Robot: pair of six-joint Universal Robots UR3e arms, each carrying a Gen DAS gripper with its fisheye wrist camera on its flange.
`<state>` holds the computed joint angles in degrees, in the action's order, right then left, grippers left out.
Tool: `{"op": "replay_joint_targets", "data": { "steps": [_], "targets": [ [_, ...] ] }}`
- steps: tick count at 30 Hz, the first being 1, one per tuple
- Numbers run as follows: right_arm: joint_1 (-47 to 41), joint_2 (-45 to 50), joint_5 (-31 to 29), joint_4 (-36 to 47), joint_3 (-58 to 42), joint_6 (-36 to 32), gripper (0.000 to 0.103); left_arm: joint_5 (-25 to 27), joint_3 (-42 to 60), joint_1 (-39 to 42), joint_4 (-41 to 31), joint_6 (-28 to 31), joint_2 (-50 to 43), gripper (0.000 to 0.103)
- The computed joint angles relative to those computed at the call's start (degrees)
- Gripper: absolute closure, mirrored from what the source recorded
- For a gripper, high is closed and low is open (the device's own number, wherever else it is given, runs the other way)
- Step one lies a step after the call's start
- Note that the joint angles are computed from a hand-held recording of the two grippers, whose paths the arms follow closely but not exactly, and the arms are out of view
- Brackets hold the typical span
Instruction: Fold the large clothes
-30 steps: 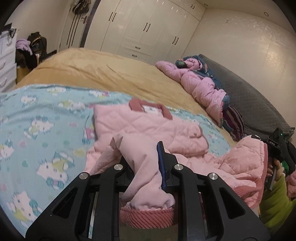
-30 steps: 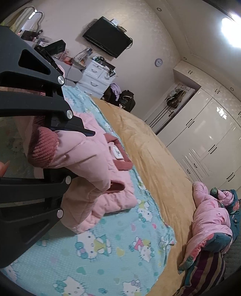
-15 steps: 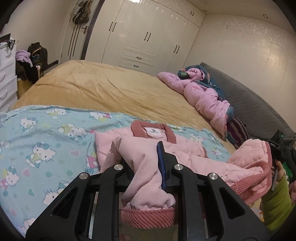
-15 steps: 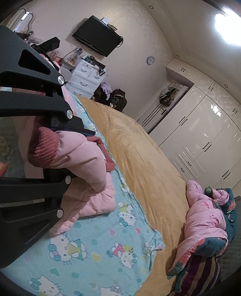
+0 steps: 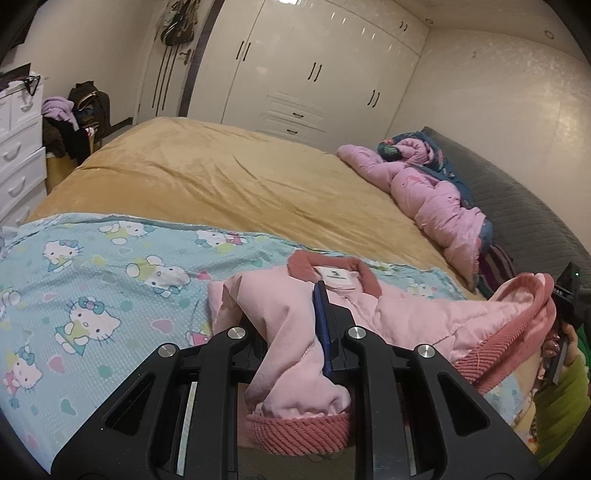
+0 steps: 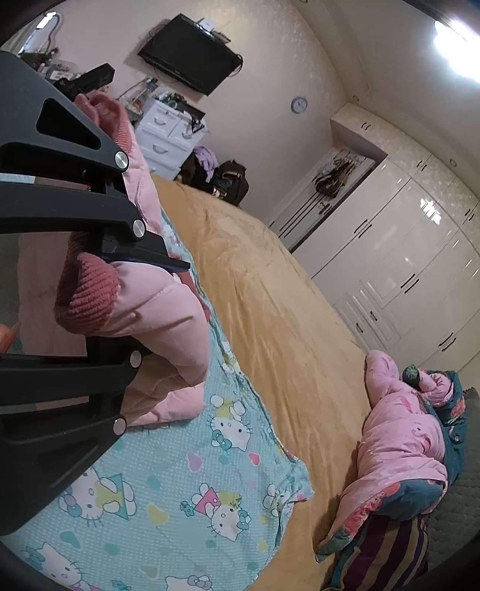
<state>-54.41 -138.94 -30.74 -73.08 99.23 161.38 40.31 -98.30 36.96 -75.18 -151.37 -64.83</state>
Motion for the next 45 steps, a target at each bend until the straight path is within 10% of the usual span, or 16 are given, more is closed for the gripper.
{"op": "replay_joint_targets", "data": {
  "steps": [5,17,32,34,45],
  "targets": [
    [11.2,7.1,-8.1,-28.2,9.5,17.1,0.081,5.6,-1.2,-5.8,11.5,-6.1,-6.1,0.091],
    [21.4,20.9,-16.6,-51.5,15.5,27.4,0.08,12.6,-2.4,-12.1,23.6,-11.3,-16.2,0.091],
    [22.0,35.5,-11.9,-46.6,7.8,29.4,0.054,16.8,0.7,-16.2,27.7,-14.4,-25.4,0.089],
    [20.9,36.0,-8.2,-43.7,6.8,26.5,0.004,16.3,0.8,-16.1,27.4,-14.5,-25.7,0.088],
    [28.6,31.2,-28.4,-51.0,10.3,22.5,0.004,15.5,2.4,-16.3,26.0,-16.3,-26.3,0.079]
  ]
}}
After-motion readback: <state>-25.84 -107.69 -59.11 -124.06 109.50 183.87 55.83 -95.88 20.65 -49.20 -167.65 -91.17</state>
